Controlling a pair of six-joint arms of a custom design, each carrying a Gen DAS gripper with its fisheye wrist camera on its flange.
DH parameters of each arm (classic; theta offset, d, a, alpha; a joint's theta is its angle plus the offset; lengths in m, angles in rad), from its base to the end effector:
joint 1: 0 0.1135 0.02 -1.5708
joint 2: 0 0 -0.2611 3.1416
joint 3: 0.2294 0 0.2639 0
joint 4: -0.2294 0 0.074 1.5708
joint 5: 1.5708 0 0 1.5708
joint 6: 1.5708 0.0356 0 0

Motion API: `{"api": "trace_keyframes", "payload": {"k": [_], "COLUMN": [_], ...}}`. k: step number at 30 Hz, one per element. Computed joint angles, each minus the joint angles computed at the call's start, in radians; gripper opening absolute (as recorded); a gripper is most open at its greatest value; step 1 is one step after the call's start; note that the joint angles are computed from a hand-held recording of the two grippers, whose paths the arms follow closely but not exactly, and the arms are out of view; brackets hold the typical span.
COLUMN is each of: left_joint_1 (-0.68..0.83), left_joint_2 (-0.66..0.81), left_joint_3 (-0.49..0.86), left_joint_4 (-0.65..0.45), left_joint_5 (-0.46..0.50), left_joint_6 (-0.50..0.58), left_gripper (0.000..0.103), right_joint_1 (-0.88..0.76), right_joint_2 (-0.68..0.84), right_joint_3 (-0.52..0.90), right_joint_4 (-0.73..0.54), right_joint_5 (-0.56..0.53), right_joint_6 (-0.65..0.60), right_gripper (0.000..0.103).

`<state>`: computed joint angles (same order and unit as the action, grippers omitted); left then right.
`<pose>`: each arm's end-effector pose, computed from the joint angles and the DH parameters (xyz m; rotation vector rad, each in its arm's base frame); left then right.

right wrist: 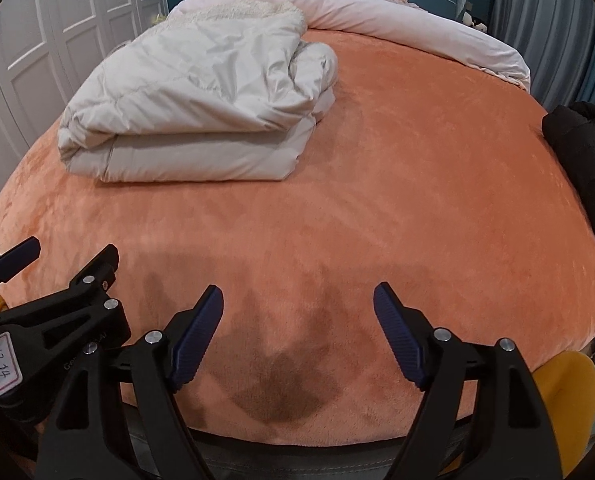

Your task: Fold large clothes

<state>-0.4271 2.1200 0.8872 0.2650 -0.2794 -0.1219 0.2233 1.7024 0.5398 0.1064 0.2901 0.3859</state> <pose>0.3313 -0.1400 0.0245 0.2705 2.4741 0.1269 0.2603 0.0487 0.0662 0.3063 2.5465 -0.1549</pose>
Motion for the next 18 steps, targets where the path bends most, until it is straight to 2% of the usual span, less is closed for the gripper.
{"api": "trace_keyframes", "payload": {"k": [13, 18], "left_joint_1": [0.018, 0.019], "left_joint_2": [0.096, 0.118], "left_joint_3": [0.026, 0.008], "left_joint_4": [0.033, 0.099], "left_joint_5": [0.018, 0.017], "left_joint_6": [-0.009, -0.008], "left_gripper": [0.087, 0.088], "right_joint_1": [0.002, -0.008], "right_joint_2": [0.12, 0.159], "right_joint_3": [0.026, 0.029], "right_joint_4": [0.047, 0.074], "right_joint_5": [-0.012, -0.037], "right_joint_6": [-0.016, -0.001], "right_gripper": [0.075, 0.077]}}
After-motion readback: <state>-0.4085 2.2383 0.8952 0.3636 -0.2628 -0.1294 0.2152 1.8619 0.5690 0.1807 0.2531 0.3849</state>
